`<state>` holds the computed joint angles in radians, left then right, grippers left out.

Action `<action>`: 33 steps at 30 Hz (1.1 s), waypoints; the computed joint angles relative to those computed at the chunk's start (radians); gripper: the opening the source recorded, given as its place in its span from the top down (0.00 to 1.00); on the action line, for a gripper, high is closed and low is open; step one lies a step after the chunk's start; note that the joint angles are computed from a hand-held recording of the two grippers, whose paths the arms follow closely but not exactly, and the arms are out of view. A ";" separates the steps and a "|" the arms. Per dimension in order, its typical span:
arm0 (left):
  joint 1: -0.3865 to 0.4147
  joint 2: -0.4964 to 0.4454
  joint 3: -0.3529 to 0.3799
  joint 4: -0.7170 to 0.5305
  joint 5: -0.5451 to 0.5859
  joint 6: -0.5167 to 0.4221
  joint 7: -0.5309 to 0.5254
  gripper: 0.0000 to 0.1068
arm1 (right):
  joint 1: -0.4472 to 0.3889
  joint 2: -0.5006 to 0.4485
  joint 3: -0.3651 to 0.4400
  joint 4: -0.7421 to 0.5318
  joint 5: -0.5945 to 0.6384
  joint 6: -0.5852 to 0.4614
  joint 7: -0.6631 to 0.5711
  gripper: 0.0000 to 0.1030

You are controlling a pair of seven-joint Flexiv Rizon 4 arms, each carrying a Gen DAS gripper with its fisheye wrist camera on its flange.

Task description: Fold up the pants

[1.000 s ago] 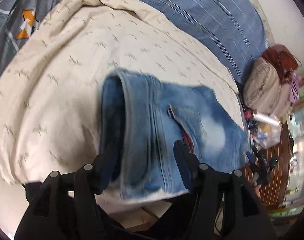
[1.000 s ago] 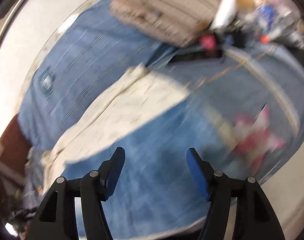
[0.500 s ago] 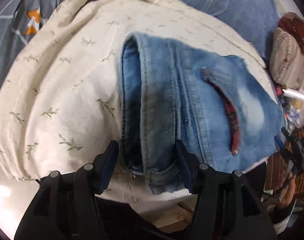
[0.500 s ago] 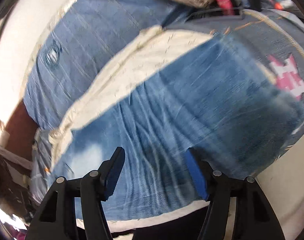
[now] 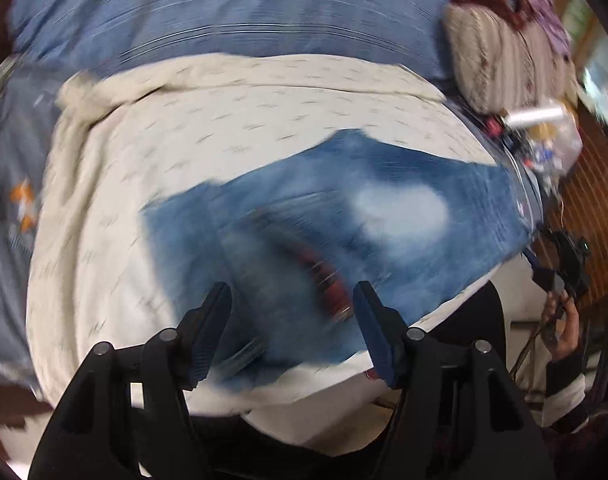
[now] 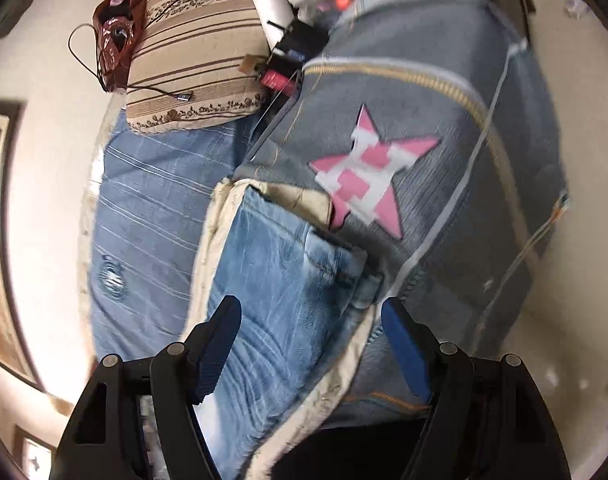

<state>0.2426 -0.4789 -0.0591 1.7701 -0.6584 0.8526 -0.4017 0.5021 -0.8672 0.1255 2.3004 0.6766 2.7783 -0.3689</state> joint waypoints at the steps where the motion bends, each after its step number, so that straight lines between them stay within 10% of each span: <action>1: -0.015 -0.003 -0.003 -0.013 0.020 -0.006 -0.004 0.41 | -0.010 -0.016 -0.003 -0.017 -0.018 0.006 0.007 0.27; 10: -0.217 -0.063 -0.032 -0.145 0.272 -0.029 -0.024 0.39 | -0.045 -0.116 -0.005 -0.051 -0.114 0.180 0.027 0.27; 26: -0.542 -0.601 -0.025 -1.049 0.474 -0.604 -0.518 0.39 | -0.122 -0.254 0.001 -0.113 -0.270 0.400 -0.014 0.28; 29: -0.562 -0.703 -0.023 -1.225 0.478 -0.754 -0.512 0.38 | -0.137 -0.300 0.011 -0.136 -0.289 0.473 0.010 0.28; 33: -0.552 -0.669 -0.070 -1.151 0.458 -0.774 -0.372 0.23 | -0.138 -0.324 0.012 -0.155 -0.290 0.510 0.009 0.28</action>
<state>-0.3096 -1.1475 -0.1289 0.6193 -0.2008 0.0785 -0.7737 0.3641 -1.1912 0.1379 2.1451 0.3867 3.2879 -0.3597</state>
